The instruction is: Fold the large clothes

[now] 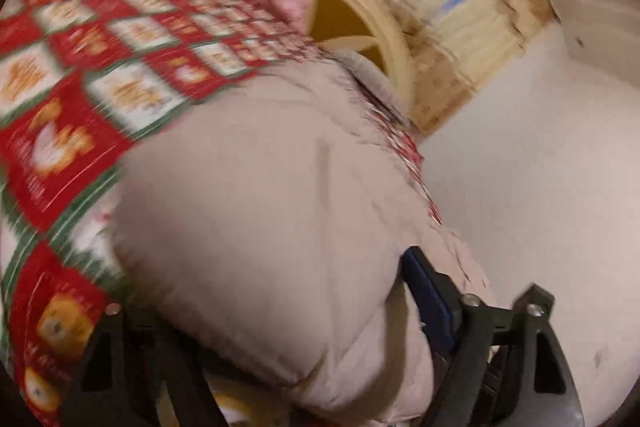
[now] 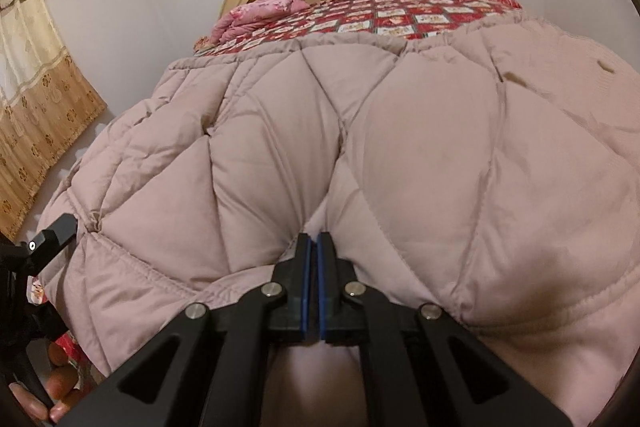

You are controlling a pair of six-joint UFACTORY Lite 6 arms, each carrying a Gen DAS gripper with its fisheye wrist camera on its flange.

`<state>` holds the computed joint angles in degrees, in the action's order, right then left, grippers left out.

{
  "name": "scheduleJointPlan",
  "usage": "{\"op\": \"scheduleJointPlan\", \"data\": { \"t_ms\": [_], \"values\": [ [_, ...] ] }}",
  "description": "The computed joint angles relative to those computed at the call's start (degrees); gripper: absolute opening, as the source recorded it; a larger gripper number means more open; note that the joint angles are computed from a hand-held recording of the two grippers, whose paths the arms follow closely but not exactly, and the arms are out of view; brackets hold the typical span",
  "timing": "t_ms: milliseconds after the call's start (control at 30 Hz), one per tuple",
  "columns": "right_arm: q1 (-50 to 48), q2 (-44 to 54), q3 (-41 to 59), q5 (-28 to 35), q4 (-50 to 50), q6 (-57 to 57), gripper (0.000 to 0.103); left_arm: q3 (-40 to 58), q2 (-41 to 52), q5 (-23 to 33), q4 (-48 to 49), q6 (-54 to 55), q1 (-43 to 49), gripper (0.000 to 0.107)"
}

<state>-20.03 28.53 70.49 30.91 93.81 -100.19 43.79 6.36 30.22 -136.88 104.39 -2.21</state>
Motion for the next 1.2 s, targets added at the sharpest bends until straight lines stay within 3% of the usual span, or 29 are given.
{"op": "scheduleJointPlan", "data": {
  "t_ms": [67, 167, 233, 333, 400, 500, 700, 867, 967, 1033, 1133, 1200],
  "values": [
    [-0.3, 0.8, 1.1, 0.8, -2.3, 2.8, 0.002, 2.1, -0.6, -0.8, 2.0, 1.2, -1.4, 0.052],
    [-1.1, 2.9, 4.2, 3.3, -8.1, 11.1, 0.002, 5.2, -1.8, 1.3, 10.4, -2.7, -1.4, 0.037],
    [-1.8, 4.5, 6.7, 6.2, -12.4, 17.8, 0.002, 6.2, -4.1, 1.6, 15.5, -4.1, -2.2, 0.032],
    [-2.1, 4.8, 7.7, 10.9, -16.8, 24.3, 0.003, 6.7, -7.2, 0.6, 22.3, -7.4, -3.5, 0.032],
    [-1.9, 2.8, 5.1, 13.7, -16.8, 25.8, 0.006, 6.7, -10.3, 1.6, 29.0, -12.9, -2.9, 0.032],
    [1.0, -2.4, -2.5, 17.9, -14.3, 24.7, 0.006, 7.4, -16.6, -1.4, 40.1, -19.7, -3.5, 0.032],
    [11.9, -5.3, -10.4, 33.9, -8.2, 23.3, 0.006, 9.1, -23.1, -2.6, 60.4, -31.8, -4.2, 0.032],
    [10.5, -3.1, -11.6, 36.6, -10.7, 22.1, 0.006, 4.1, -25.2, 4.3, 55.7, -23.8, -1.7, 0.032],
    [5.6, -7.4, -16.9, 37.4, -14.7, 19.1, 0.010, 2.1, -25.9, 3.6, 53.4, -19.2, -4.4, 0.032],
    [-0.8, -13.1, -23.0, 37.5, -17.1, 15.2, 0.016, 0.9, -26.3, 1.4, 53.1, -17.6, -7.2, 0.032],
    [-13.2, -15.0, -26.7, 43.3, -20.6, 10.1, 0.019, -1.4, -27.8, 1.3, 52.6, -16.1, -10.1, 0.032],
    [-23.4, -15.4, -27.7, 46.7, -22.7, 7.8, 0.032, -2.4, -28.0, 1.9, 52.6, -14.9, -11.9, 0.032]
  ]
}}
